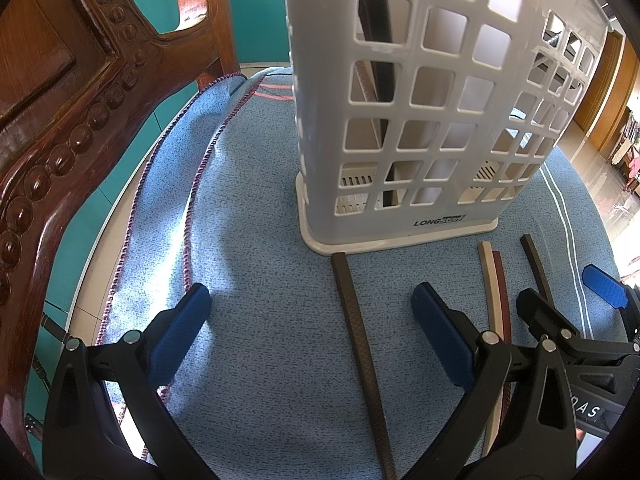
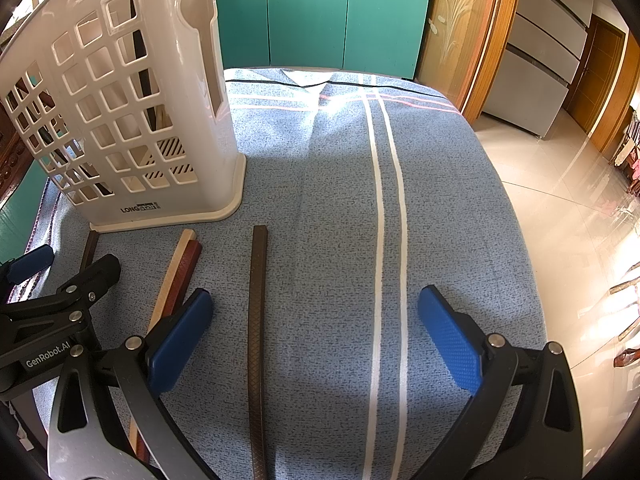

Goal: Organize utensils

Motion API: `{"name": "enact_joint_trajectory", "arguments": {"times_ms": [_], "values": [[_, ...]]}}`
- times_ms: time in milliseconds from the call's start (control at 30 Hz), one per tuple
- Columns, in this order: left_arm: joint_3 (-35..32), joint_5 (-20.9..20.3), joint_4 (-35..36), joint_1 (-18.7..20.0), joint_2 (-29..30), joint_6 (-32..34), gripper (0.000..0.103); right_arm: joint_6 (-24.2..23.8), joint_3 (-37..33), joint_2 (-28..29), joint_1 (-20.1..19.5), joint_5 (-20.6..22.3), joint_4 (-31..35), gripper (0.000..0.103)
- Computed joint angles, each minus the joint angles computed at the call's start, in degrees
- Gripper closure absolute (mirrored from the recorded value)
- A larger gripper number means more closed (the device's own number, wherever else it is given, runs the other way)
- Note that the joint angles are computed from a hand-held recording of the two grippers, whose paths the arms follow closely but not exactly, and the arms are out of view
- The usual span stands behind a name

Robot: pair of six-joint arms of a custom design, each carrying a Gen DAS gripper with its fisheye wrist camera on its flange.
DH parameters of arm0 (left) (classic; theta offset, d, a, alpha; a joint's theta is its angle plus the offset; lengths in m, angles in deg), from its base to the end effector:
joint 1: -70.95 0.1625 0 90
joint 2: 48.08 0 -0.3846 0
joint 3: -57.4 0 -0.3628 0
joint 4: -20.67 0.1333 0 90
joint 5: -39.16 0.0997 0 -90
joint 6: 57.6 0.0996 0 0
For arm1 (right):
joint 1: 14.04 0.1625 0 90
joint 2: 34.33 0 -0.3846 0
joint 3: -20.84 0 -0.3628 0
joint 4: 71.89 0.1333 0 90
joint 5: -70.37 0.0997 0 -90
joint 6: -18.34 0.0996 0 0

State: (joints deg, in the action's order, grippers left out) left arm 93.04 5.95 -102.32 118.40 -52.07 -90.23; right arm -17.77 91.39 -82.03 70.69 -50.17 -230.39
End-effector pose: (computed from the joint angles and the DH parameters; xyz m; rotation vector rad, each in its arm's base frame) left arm -0.3770 -0.7310 -0.0533 0.1809 2.2491 -0.7649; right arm 0.0158 -0.7287 0.3174 0.3557 -2.2804 0.6816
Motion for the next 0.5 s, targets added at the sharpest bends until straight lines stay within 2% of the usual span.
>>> {"name": "enact_joint_trajectory", "arguments": {"times_ms": [500], "values": [[-0.4,0.0,0.3,-0.1,0.2,-0.2,0.002,0.0,-0.1,0.0,0.0,0.0,0.0,0.002]]}}
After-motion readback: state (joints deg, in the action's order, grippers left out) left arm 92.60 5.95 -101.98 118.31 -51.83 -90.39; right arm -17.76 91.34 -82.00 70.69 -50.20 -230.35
